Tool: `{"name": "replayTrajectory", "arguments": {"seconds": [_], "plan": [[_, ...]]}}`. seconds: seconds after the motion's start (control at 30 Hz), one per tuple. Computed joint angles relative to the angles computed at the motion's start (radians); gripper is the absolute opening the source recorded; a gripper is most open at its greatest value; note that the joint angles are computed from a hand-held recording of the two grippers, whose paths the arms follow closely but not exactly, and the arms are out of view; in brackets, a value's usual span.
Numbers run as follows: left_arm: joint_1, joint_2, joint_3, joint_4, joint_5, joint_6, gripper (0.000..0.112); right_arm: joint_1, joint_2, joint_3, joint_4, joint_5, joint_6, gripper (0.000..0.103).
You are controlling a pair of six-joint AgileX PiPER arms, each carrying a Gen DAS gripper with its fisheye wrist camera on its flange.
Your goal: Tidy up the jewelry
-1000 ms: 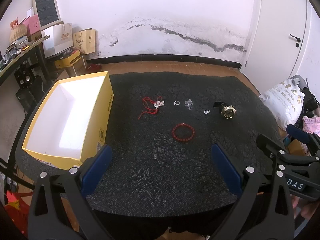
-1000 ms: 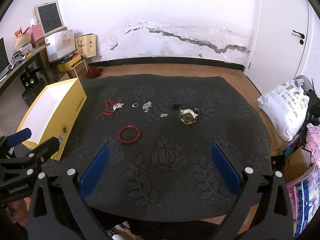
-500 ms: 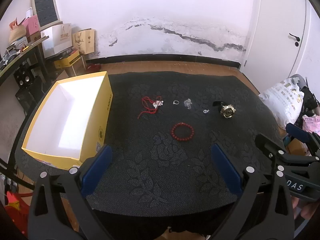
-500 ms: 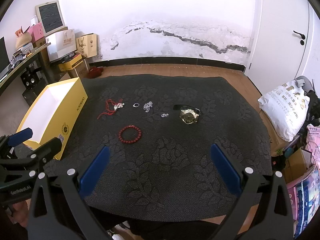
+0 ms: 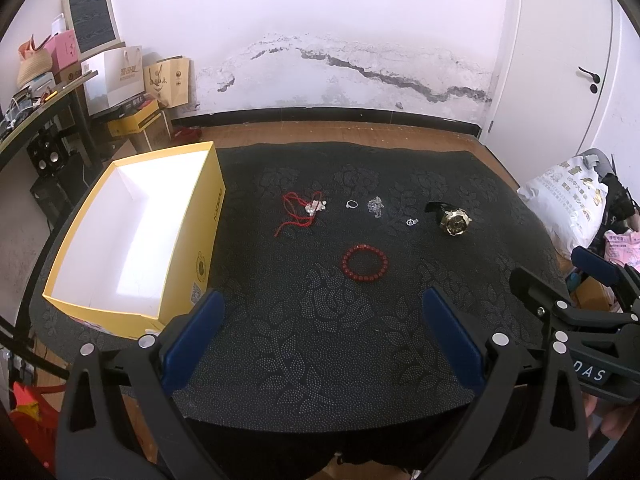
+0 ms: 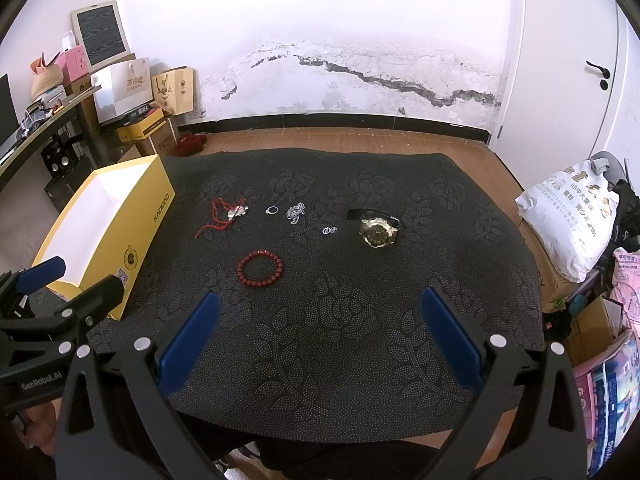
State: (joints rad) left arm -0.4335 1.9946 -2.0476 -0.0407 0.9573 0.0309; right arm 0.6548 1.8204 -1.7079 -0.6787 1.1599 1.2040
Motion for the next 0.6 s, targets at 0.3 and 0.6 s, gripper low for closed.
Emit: {"name": "replayTrajectory", "arguments": {"seconds": [0.3, 0.6], "plan": [[-0.003, -0.003, 0.007, 0.004, -0.003, -0.004, 0.097, 0.013, 0.021, -0.020, -0.023, 0.019, 0.021, 0.097], [-0.007, -0.009, 0.022, 0.004, -0.009, -0.007, 0.097, 0.021, 0.038, -0.044, -0.027, 0.030, 0.024, 0.097]]}}
